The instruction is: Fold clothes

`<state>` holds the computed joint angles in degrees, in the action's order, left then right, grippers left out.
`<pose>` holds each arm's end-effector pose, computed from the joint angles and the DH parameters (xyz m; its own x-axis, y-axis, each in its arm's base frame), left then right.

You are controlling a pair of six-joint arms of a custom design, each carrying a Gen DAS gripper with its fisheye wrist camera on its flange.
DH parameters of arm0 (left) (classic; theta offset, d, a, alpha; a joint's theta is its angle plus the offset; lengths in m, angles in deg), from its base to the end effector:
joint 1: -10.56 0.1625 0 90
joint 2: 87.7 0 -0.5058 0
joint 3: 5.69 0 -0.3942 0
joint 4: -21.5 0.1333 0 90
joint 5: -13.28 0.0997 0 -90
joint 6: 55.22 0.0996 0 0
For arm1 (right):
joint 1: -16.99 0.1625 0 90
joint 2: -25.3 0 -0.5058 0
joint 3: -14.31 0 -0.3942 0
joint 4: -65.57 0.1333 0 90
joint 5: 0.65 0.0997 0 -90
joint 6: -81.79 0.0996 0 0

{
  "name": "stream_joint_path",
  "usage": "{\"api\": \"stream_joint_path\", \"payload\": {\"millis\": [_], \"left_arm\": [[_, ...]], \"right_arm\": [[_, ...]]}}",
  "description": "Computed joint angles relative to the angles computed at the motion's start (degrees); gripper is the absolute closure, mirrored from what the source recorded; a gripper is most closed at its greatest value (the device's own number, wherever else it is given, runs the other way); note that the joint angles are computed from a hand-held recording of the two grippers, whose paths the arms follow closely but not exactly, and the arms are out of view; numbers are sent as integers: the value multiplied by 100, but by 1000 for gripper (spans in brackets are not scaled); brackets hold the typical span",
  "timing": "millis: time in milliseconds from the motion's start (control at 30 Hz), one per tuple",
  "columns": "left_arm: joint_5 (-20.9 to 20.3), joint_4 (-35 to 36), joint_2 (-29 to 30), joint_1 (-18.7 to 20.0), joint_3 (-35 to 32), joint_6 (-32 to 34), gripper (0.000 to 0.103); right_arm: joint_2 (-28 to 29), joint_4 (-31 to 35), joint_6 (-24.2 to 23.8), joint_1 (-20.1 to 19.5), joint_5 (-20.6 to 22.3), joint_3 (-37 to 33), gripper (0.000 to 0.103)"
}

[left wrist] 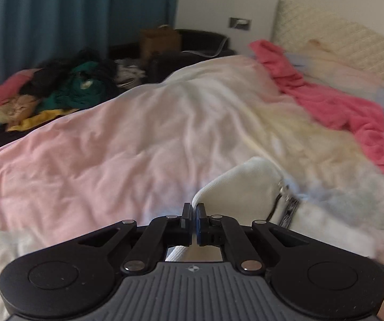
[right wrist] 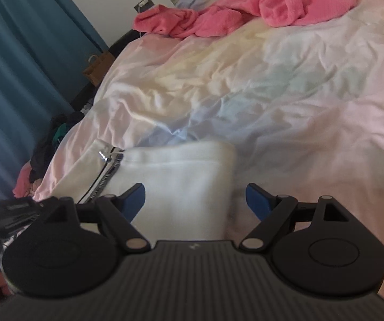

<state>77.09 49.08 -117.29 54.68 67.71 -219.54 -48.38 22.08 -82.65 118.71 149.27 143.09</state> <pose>-0.3492 -0.5856 0.0228 -0.5149 0.7041 -0.4890 0.8512 0.4876 -0.1942 0.1267 -0.3787 0.2169 -0.6496 0.7543 -0.0950 0.1384 -0.0055 -0.9904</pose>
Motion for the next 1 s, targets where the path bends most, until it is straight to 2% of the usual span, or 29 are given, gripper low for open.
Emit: {"api": "stream_joint_path", "payload": {"millis": [100, 133, 167, 200, 267, 367, 467, 600, 700, 800, 867, 1000], "left_arm": [[-331, 31, 166, 94, -70, -261, 91], [-388, 129, 218, 132, -125, -425, 79], [-399, 156, 205, 165, -116, -534, 71], [-388, 149, 159, 195, -77, -617, 69], [-401, 74, -50, 190, 160, -752, 52], [-417, -162, -592, 144, 785, -963, 45], [-523, -416, -1396, 64, 1653, -1500, 41], [-1321, -502, -2542, -286, 2931, -1996, 41], [-1847, -129, -3421, -611, 3780, -2689, 41], [-2289, 482, -4208, -966, 4454, -3686, 39], [-2563, 913, -4584, -1210, 4797, -4374, 39], [-2871, 1240, -5159, -1565, 5301, -5473, 38]], "right_arm": [[-35, -34, -33, -18, -60, 36, 19], [-60, -14, -4, -40, -113, 56, 19], [-82, 18, 43, -61, -166, 72, 19], [-104, 74, 119, -91, -224, 83, 19], [-180, 204, 307, -163, -435, 130, 19], [-323, 383, 584, -291, -833, 226, 18], [-513, 487, 717, -422, -1360, 366, 19], [-784, 644, 987, -554, -1941, 546, 19], [-988, 908, 1376, -634, -2232, 621, 18], [-1160, 1195, 1639, -689, -2518, 639, 19], [-1247, 1500, 1792, -798, -2813, 594, 21], [-1424, 2044, 2062, -1148, -3585, 559, 21]]}}
